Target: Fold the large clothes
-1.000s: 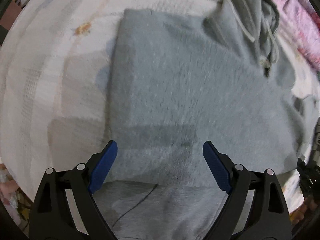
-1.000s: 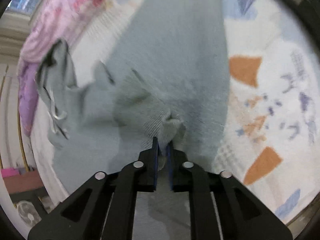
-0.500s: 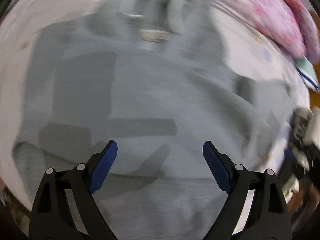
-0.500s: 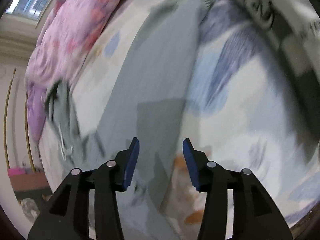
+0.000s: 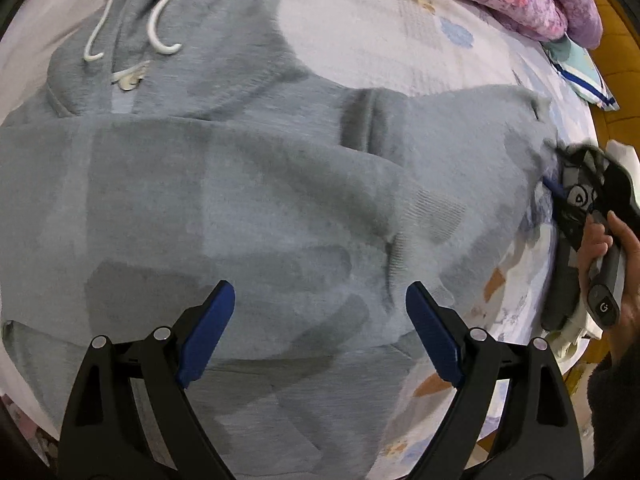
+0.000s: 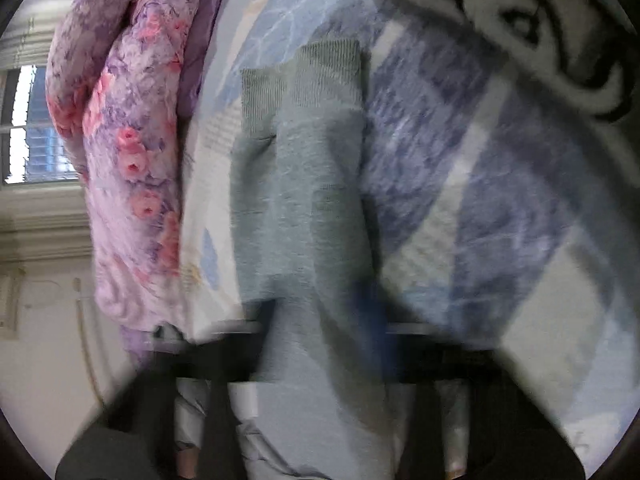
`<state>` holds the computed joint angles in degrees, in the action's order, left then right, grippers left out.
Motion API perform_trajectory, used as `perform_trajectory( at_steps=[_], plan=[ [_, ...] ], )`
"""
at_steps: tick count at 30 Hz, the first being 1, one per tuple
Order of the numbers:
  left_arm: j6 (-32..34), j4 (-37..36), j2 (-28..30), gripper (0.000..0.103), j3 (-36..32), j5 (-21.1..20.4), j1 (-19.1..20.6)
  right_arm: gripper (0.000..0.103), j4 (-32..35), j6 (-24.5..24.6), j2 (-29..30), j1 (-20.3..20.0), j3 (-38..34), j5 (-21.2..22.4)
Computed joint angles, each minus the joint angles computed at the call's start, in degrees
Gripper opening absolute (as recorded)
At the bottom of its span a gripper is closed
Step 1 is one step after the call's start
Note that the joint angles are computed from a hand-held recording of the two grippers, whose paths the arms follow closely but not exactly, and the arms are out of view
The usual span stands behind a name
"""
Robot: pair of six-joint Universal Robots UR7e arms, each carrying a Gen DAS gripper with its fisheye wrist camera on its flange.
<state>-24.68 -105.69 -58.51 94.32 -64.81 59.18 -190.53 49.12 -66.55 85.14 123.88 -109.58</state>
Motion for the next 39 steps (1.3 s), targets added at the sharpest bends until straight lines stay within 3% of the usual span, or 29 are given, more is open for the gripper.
perform_trajectory(
  at_steps=[1,5,7,10,13,18,21,22,24,25,27,31,34,39],
  plan=[
    [-0.52,-0.01,-0.11,0.088,-0.26,0.29,0.29,0.004,0.00,-0.78,0.02,0.83,-0.27,-1.29],
    [-2.56,0.17,-2.05,0.088,-2.19,0.77,1.97,0.004,-0.13,-13.65,0.83,8.57,-3.80,-5.33],
    [-4.11,0.11,-2.92,0.088,-3.84,1.05,2.83,0.004,0.25,-19.89,1.92,12.07,-5.50,-2.30],
    [-6.58,-0.14,-4.34,0.088,-5.71,2.18,3.72,0.004,6.37,-24.46,5.81,16.81,-9.32,1.72],
    [-8.06,-0.25,-6.30,0.088,-6.69,5.41,4.08,0.004,11.74,-20.88,13.19,19.40,-12.28,8.60],
    [-9.10,3.56,-7.16,0.088,-8.03,7.29,4.62,0.012,24.24,-9.06,22.27,19.30,-15.23,9.02],
    [-7.44,2.95,-7.55,0.088,-6.86,5.36,4.19,0.015,18.29,-6.32,20.29,18.84,-11.11,11.56],
    [-5.66,2.32,-7.63,0.088,-6.30,4.54,4.09,0.021,18.00,-6.64,18.71,19.27,-10.04,10.56],
    [-2.28,1.43,-6.27,0.088,-5.33,3.01,3.31,0.050,17.77,-6.76,15.29,20.42,-7.67,6.36],
    [-1.37,1.18,-5.66,0.088,-4.95,2.33,2.86,0.054,17.89,-6.78,13.85,20.86,-6.41,4.52],
    [-0.02,-0.12,-4.31,0.088,-3.92,0.20,1.94,0.054,17.45,-7.22,10.15,20.88,-3.32,1.46],
    [2.40,-2.64,-1.65,0.088,-1.54,-4.08,0.11,0.054,15.80,-1.82,6.27,20.19,1.29,-4.89],
    [6.14,-3.27,0.52,0.088,0.73,-3.99,-1.84,0.054,15.91,3.05,3.71,18.68,4.66,-7.17],
    [6.17,-3.93,2.54,0.088,2.38,-2.43,-3.93,0.054,16.30,5.38,-0.39,16.42,9.61,-8.42]
  ],
)
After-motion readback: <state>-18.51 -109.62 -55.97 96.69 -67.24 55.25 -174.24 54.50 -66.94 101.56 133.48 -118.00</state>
